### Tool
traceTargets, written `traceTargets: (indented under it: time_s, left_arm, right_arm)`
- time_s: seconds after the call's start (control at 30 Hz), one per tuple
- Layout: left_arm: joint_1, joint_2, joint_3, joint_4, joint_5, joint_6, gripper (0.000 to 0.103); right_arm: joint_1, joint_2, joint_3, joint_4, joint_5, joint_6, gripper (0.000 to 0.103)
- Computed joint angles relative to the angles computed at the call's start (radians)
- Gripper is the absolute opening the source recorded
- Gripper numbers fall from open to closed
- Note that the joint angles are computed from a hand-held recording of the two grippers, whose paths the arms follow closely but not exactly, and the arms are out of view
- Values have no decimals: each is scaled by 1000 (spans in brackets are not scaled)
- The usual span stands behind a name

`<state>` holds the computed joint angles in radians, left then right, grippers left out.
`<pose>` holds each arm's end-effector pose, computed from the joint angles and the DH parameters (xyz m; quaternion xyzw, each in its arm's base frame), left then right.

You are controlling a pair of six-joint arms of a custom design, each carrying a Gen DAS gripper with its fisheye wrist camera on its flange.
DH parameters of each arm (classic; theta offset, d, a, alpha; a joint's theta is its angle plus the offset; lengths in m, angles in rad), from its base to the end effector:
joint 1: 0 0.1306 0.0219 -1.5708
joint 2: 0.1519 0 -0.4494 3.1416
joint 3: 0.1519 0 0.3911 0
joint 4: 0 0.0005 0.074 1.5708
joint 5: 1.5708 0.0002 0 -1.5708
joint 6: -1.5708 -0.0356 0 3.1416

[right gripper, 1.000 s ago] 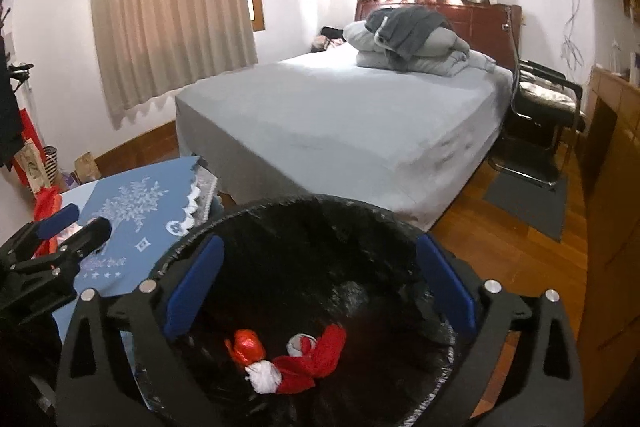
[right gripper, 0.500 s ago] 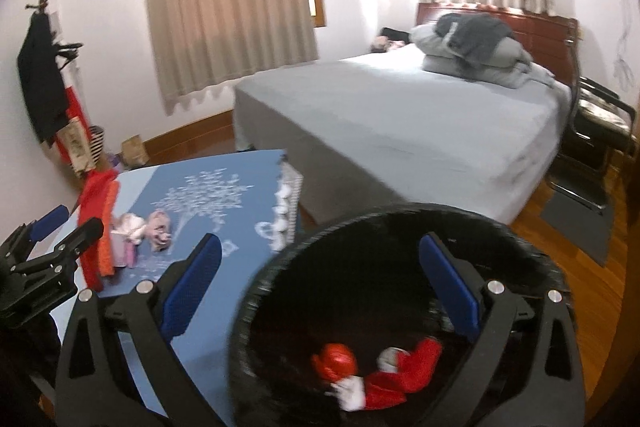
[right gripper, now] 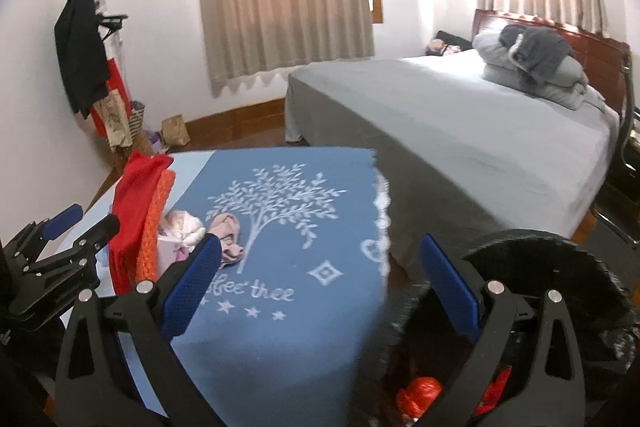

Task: Collect trash
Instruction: 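Grasp the red knit glove with the left tool while the right tool returns to the table, then grasp the pink sock with the right tool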

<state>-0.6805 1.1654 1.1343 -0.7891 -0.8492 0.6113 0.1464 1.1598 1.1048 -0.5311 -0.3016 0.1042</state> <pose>0.3013 -0.2102 0.4820 -0.1216 0.8525 0.1050 0.4974 0.3815 0.0664 0.4836 -0.1793 0.8555 0.1422 0.4644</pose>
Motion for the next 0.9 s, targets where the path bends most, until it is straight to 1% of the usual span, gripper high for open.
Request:
traceTargets:
  time_s: [0.2, 0.27, 0.33, 0.43, 0.5, 0.6, 0.67, 0.73, 0.77, 0.9]
  left_arm:
    - [47, -1, -34, 23, 59, 4, 59]
    - [62, -2, -45, 29, 79, 7, 55]
    - [73, -1, -51, 34, 91, 9, 49]
    - [84, -4, -57, 40, 98, 8, 43]
    - [86, -2, -57, 39, 99, 9, 40]
    - [86, -2, -55, 39, 98, 15, 38]
    - [85, -4, -56, 39, 96, 17, 37]
    - [86, -4, -54, 38, 97, 18, 34]
    - [85, -3, -53, 38, 98, 18, 34]
    - [83, -3, -50, 38, 98, 22, 29]
  right_arm:
    - [81, 62, 3, 27, 32, -16, 96]
    - [102, 88, 9, 37, 40, -19, 96]
    - [113, 109, 14, 39, 42, -21, 96]
    - [140, 148, 29, 35, 48, -17, 95]
    - [155, 168, 39, 26, 47, -8, 91]
    - [173, 199, 63, -7, 38, 0, 81]
    - [180, 217, 80, -30, 34, -1, 77]
    - [185, 227, 91, -46, 24, 2, 66]
    - [190, 234, 100, -60, 24, 9, 63]
    - [198, 244, 112, -95, 12, 31, 56]
